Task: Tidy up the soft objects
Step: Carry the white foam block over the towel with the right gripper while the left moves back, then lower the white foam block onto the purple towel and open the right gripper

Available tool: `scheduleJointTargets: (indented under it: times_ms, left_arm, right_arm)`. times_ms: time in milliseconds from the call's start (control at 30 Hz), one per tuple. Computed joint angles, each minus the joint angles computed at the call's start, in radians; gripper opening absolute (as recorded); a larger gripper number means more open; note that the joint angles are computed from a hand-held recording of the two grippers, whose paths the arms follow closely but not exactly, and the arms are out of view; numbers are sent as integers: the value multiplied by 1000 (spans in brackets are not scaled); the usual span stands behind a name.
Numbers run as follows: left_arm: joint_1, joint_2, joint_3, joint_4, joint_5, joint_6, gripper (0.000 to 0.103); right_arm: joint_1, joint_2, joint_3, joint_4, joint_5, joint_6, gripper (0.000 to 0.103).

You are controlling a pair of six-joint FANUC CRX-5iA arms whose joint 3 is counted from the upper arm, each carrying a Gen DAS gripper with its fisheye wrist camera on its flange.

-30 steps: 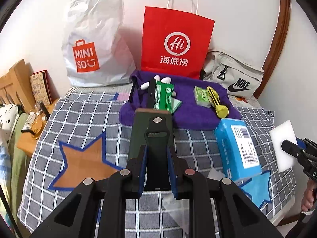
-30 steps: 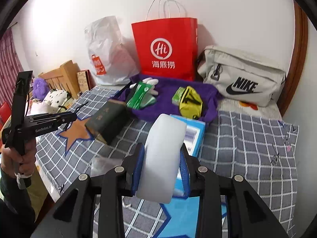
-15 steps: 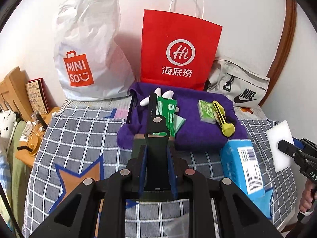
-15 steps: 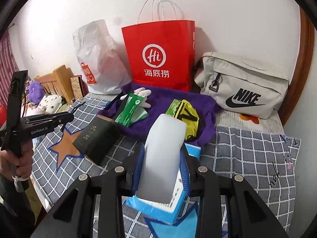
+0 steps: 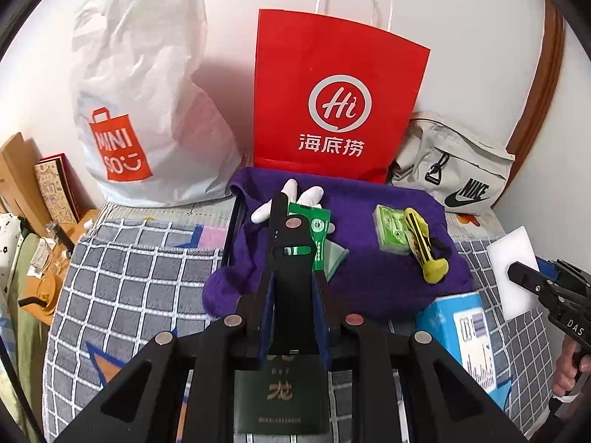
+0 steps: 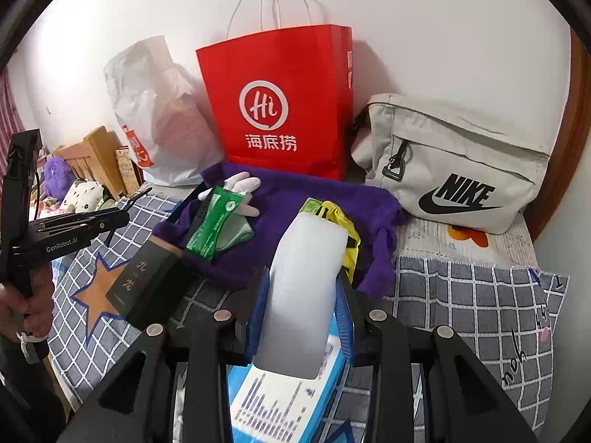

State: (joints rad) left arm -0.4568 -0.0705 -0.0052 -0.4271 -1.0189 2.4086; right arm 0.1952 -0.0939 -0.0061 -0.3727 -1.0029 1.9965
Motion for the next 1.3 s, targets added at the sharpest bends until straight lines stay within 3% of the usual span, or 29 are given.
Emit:
scheduleJointTargets:
  times_ms: [400,767,933,1133,1267,1300]
  left_arm:
    - [95,101,45,115,67,-115,20]
    - [152,194,78,187,102,-174,20]
    - [167,234,95,216,100,-195,20]
    - [189,259,92,274,117,-233,20]
    - [195,259,88,284,121,-237,22]
    - [195,262,94,285,110,-240,28]
  right_arm:
    - [26,157,121,-2,8,-9,34]
    - [-14,360,341,-133,-167,-4,35]
    - [-4,406,369,-105,-179,-22,36]
    - [-17,434,390,-111,-200,-43,40]
    - [-1,428,377,-62,-175,-59,54]
    - [1,426,372,-56,-171,-60,54]
